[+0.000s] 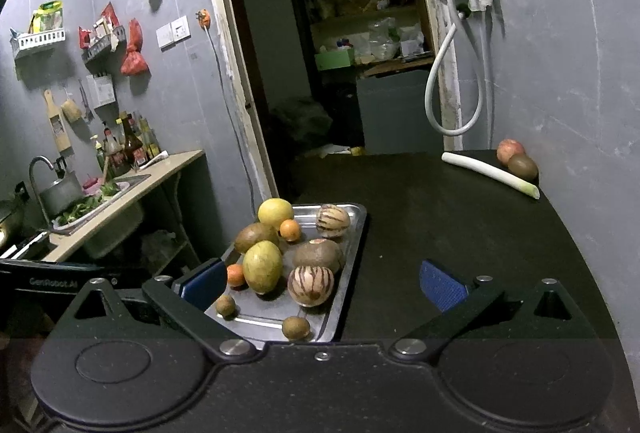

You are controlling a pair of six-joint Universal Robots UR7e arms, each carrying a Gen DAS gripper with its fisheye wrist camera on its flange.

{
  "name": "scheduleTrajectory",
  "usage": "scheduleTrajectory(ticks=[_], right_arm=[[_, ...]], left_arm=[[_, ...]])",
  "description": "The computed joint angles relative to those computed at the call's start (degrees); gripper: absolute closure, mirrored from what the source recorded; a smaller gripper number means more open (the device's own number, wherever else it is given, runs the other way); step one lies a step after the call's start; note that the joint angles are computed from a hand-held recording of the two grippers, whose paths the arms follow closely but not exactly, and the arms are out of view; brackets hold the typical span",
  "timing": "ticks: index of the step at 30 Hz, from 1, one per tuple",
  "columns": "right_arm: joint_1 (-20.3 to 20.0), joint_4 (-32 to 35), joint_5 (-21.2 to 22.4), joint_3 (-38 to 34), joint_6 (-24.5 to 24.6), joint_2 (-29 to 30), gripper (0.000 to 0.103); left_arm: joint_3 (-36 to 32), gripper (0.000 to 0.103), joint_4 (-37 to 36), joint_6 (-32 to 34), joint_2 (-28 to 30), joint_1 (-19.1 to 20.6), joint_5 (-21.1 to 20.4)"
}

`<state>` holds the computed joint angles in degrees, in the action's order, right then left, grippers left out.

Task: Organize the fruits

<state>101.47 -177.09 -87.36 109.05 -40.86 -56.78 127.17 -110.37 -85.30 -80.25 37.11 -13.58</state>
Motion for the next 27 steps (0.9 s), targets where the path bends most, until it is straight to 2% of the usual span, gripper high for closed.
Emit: scheduleTrajectory(ticks=[7,16,20,27], right_arm=[[0.41,-2.65,-2.19,1.67,1.37,0.22,0.001],[2.09,-4.9,-5.37,4.08,2.66,0.08,0.001],[2.53,-4.74,-7.01,5.32,3.54,-0.27,0.001],[2.81,-4.65,-10.22,6.99,5.74,-0.87,0.001]], left_arm=[[3.03,0.001,-5.39,2.29,-1.61,0.04,-0.18],[4.09,0.001,-4.66,5.99,-4.03,0.3,-2.94],[4.5,0.001,-1.46,3.1,-4.69,0.0,-3.5],[6.05,0.001,-2.88,3.77,-5.4,-0.34,-5.5]])
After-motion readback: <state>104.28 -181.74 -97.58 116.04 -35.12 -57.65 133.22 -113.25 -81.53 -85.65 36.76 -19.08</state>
